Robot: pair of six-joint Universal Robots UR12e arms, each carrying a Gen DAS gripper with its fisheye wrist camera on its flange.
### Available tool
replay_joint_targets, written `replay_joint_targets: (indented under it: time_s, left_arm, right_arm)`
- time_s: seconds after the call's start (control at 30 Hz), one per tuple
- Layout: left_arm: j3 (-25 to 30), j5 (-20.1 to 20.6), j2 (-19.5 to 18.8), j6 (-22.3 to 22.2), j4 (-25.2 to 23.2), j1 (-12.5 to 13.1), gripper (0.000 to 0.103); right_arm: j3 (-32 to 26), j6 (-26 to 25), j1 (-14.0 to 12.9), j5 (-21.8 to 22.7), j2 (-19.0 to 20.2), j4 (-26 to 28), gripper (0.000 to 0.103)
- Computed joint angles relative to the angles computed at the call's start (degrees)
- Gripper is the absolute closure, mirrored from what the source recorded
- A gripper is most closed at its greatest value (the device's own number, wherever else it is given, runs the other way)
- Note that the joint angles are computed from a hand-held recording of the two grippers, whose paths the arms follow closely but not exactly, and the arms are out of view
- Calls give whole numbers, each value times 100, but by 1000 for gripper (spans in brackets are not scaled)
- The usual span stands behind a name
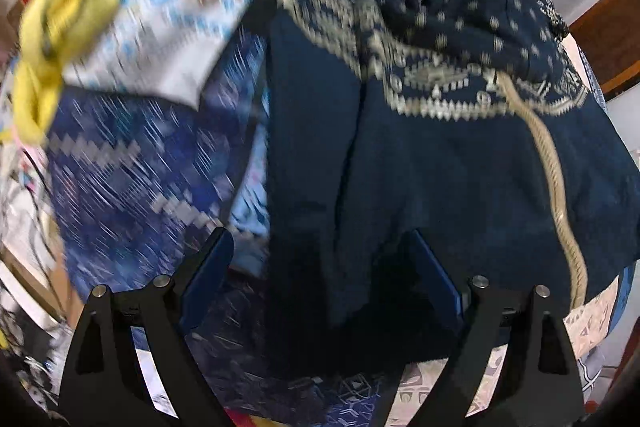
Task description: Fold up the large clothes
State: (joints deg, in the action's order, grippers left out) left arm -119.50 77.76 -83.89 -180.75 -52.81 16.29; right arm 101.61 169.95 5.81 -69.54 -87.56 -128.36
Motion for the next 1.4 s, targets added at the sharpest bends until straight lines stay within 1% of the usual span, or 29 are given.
replay_joint_targets:
  time_s: [0.07, 0.1, 0.17, 0.2, 0.23, 0.27, 0.33, 0.37, 0.43, 0.47, 0.5, 0.53, 0.57, 0.63, 0.77, 0.9, 0.97, 1.07, 1.17, 1.27, 1.33, 1.4]
  left_arm:
    - [-56, -143, -20, -123, -43, 25, 13]
    - [-87, -245, -36, -192, -65, 39, 13]
    - [-157, -425, -52, -347, -35, 69, 13]
    - [-186, -484, -56, -426, 0, 81, 14]
    - [-219, -628, -53, -477, 31, 119, 20]
    - [-239, -808, -47, -495, 21, 167, 24]
    - [-260, -1009, -31, -458, 10, 209, 40]
    - [-263, -1072, -15, -396, 6, 205, 44]
    - [-255, -1078, 29, -253, 3, 182, 66]
    - [-197, -1037, 25, -187, -17, 148, 73]
    - [-153, -964, 35, -113, -28, 93, 88]
    - [-121, -924, 47, -79, -23, 54, 89]
    - [-80, -908, 65, -47, -4, 35, 90]
    - [-23, -887, 109, 2, 117, 0, 91]
    - [165, -823, 183, 93, 555, -37, 91]
    - [468, -609, 115, 42, 1193, -105, 92]
    - [643, -566, 29, 81, 1394, -57, 92]
    - [1035, -287, -248, 0, 1770, -75, 92]
    - [1431, -27, -593, -236, 1984, -81, 92]
    - [1878, 387, -1035, -544, 2058, -139, 92]
    - [2126, 595, -1305, -694, 2045, -156, 92]
    - [2380, 791, -1612, -827, 2019, -192, 92]
  right_arm:
    - [1, -3, -35, 208, 3, 198, 3]
    - [29, -15, -30, 229, -3, 189, 5]
    - [89, -92, 30, 110, -26, 28, 11]
    - [94, -143, 48, 107, -26, 14, 18]
    - [104, -169, 61, 130, -24, -6, 24]
    - [114, -192, 77, 127, -20, -40, 28]
    - [122, -290, 128, 78, -3, -109, 47]
    - [126, -328, 136, 66, 5, -138, 52]
    - [135, -395, 165, 34, 16, -218, 70]
    - [136, -431, 163, 66, 22, -237, 75]
    - [133, -461, 149, 166, 30, -242, 85]
    - [117, -470, 124, 264, 38, -209, 89]
    - [98, -474, 105, 364, 54, -191, 89]
    - [92, -487, 99, 455, 71, -329, 91]
    - [-36, -290, 13, 825, 154, -563, 91]
    - [-278, -115, 26, 837, 313, -962, 92]
    - [-462, -21, 34, 817, 439, -1091, 92]
    - [-811, 164, 54, 751, 681, -1276, 92]
    - [-1241, 397, 85, 674, 990, -1413, 92]
    - [-1764, 620, 146, 437, 1390, -1518, 92]
    - [-2131, 769, 187, 253, 1667, -1452, 92]
    - [-2578, 901, 225, 86, 2021, -1279, 92]
